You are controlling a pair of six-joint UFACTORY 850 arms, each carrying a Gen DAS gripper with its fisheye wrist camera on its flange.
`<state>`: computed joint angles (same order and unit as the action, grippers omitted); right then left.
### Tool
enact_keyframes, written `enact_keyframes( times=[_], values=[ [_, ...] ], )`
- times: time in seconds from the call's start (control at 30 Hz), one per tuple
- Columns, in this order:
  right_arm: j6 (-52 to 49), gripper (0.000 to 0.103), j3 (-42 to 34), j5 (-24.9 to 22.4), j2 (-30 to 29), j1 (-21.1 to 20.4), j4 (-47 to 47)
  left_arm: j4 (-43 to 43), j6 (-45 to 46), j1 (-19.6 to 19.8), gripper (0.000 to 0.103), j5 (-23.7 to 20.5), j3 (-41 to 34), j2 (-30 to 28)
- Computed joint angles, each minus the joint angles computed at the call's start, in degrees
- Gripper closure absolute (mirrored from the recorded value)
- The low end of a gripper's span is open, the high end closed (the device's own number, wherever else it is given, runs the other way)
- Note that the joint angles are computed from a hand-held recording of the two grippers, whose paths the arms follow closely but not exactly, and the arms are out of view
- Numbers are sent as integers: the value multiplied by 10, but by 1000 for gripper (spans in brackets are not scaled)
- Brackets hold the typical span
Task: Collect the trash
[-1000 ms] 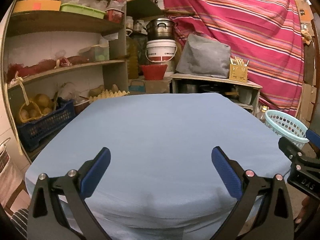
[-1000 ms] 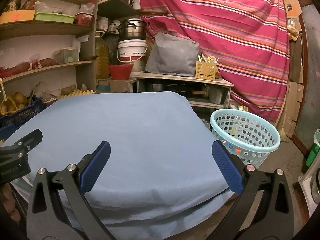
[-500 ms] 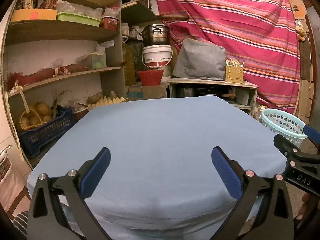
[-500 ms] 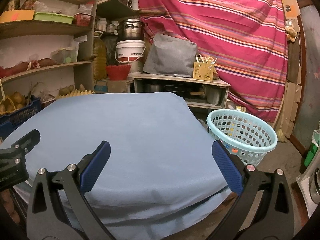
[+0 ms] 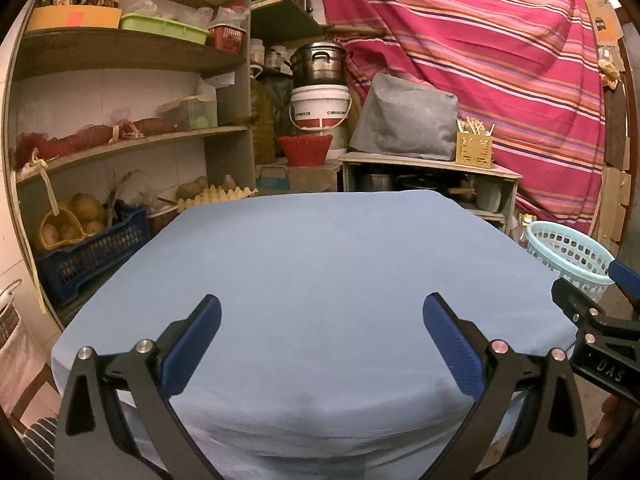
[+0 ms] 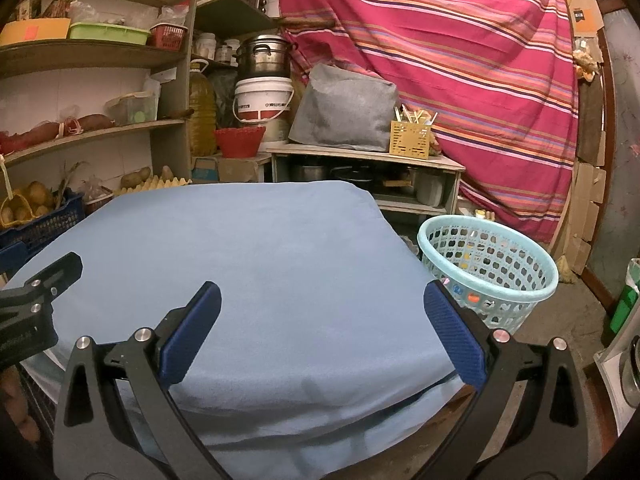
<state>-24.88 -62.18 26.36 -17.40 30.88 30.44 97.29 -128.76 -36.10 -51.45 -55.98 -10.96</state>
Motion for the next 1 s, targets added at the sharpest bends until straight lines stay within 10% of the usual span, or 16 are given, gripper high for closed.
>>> enact_keyframes(
  times=[1.0],
  values=[
    [2, 4, -1, 7, -3, 2, -3, 9, -3, 5, 4, -2, 6, 3]
  ],
)
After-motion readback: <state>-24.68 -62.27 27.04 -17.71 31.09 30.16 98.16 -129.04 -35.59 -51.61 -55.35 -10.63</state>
